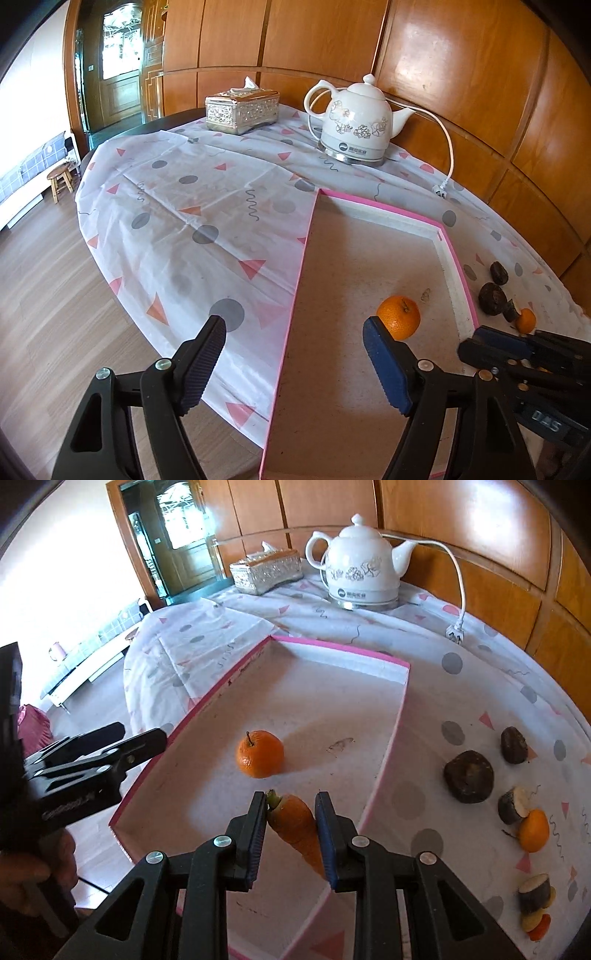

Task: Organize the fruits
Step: 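Carry the carrot into the pink tray and open the right tool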

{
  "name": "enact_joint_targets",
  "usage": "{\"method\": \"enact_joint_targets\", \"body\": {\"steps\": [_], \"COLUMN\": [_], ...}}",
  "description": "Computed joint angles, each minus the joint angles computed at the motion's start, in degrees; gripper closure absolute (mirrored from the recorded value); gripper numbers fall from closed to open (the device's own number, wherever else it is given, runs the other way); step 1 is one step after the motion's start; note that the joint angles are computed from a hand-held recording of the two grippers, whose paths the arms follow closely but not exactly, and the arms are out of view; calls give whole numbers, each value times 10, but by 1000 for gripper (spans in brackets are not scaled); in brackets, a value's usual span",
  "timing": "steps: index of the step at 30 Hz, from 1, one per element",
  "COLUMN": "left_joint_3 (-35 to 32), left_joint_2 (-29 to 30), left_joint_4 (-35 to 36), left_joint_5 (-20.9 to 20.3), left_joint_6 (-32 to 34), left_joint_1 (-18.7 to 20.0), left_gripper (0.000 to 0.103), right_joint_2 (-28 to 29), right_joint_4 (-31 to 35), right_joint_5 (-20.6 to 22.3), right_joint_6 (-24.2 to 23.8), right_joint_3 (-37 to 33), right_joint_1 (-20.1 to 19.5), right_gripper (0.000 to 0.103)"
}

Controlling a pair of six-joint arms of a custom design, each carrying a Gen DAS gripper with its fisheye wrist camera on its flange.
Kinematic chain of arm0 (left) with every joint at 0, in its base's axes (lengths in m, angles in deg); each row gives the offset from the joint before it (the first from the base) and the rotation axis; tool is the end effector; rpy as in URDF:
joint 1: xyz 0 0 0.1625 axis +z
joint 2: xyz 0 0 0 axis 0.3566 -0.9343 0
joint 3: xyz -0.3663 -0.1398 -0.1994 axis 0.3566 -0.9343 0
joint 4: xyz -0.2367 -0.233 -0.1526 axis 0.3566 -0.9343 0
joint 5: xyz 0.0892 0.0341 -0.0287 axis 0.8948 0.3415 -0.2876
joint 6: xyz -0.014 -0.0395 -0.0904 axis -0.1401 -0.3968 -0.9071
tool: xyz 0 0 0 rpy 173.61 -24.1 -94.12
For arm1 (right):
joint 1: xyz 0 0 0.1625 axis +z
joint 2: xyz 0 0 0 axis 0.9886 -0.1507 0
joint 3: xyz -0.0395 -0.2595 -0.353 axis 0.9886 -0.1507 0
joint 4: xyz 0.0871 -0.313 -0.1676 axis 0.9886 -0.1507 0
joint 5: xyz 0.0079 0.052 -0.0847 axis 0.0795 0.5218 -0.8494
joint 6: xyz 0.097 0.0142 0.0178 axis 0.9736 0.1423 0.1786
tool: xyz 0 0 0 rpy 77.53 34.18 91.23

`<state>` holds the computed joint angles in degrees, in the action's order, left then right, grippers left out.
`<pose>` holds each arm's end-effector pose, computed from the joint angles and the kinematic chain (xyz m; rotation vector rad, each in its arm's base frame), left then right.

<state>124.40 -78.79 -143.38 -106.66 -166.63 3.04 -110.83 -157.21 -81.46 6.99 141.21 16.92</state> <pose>-0.2461 -0.3439 0.0696 -0.5955 1.9087 -1.2084 0.1866 -0.4936 0.1502 1.5924 -2.4565 -0.0063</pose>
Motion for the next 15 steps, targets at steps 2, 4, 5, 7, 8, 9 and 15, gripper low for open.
{"method": "enact_joint_targets", "body": {"steps": [2, 4, 5, 7, 8, 9, 15], "left_joint_3": [-3, -5, -6, -8, -9, -11, -23], "left_joint_2": [2, 4, 5, 7, 9, 11, 23], "left_joint_4": [5, 6, 5, 2, 1, -1, -21], "left_joint_5": [1, 4, 6, 9, 11, 15, 26], "left_joint_6": [-1, 4, 6, 16, 21, 28, 70], "left_joint_1": [-1, -2, -3, -3, -4, -5, -6], "left_gripper": [26, 26, 26, 26, 26, 26, 26], "right_joint_2": [-2, -5, -7, -10, -14, -17, -36], "right_joint_4": [-2, -9, -17, -25, -28, -31, -59], "right_joint_5": [1, 1, 1, 2, 3, 4, 0], "right_joint_6": [1, -2, -4, -4, -6, -7, -29], "right_joint_3": [2, 7, 10, 14, 16, 17, 25], "right_joint_1": [-3, -4, -5, -5, -7, -8, -17], "right_gripper": [73, 71, 71, 71, 71, 71, 71]}}
